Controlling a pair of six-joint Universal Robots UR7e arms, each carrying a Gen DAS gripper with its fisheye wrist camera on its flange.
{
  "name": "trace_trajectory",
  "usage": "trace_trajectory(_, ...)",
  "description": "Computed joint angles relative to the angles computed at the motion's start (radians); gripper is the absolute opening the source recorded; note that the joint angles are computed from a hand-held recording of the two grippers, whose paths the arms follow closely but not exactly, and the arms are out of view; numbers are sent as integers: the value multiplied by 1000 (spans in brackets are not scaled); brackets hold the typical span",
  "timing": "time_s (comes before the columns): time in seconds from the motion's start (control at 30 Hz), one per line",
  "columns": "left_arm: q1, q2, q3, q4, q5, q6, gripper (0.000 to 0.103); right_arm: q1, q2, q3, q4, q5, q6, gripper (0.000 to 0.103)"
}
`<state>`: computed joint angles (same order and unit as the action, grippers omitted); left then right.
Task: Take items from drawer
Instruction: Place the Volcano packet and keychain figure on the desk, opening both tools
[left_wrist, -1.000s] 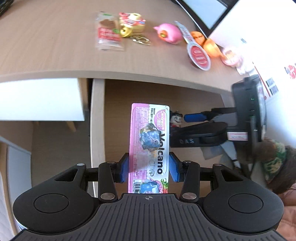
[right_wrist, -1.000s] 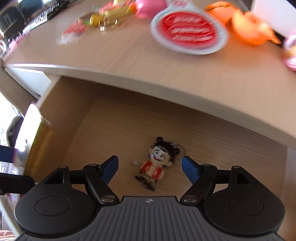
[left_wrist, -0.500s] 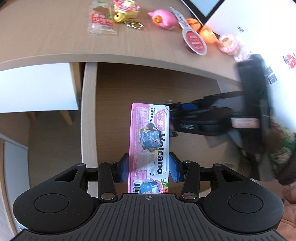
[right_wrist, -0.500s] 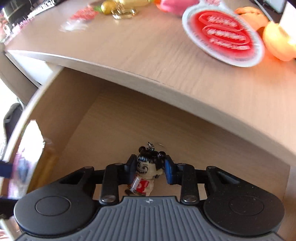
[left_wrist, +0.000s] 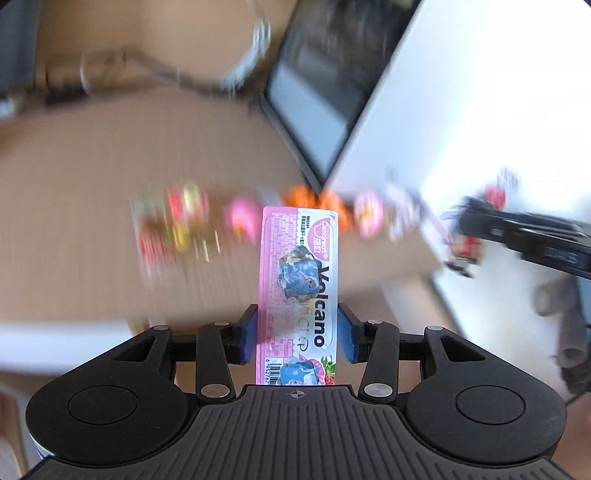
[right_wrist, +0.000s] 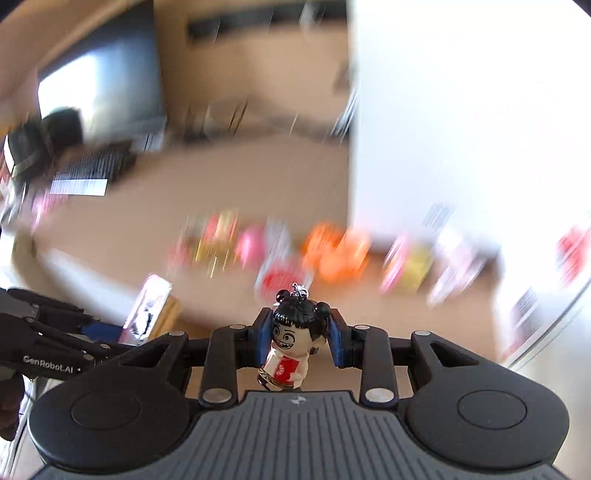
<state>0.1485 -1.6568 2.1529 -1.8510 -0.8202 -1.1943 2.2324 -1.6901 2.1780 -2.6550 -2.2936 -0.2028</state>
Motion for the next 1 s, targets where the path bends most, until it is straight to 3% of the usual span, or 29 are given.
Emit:
trace_trajectory(0.13,77,28,-17,-97,86,36,48,5,27,-44,-109,-38,-75,30)
trace_trajectory(0.27,178,85,-7,-229,59,95,48,-53,36,-49,-99,-16,-51,30)
trace_trajectory(0.4,261,141,-28,-162,35,67,48,-128,63,-43,-59,31,-16,30)
trace_trajectory(0.53,323,174,-22,-204,43,88,48,-198,47,-7,-39,82,12,30)
trace_trajectory(0.63,351,204,-25,-288,73,164,48,-228,69,-6,-51,104,16,30)
trace_trajectory(0.73,386,226,-29,-379,58,243,48,-243,88,-14,-56,117,-4,30)
trace_trajectory(1.0,365,228,-44,-288,87,216,48,-268,131,-39,-11,186,-46,30)
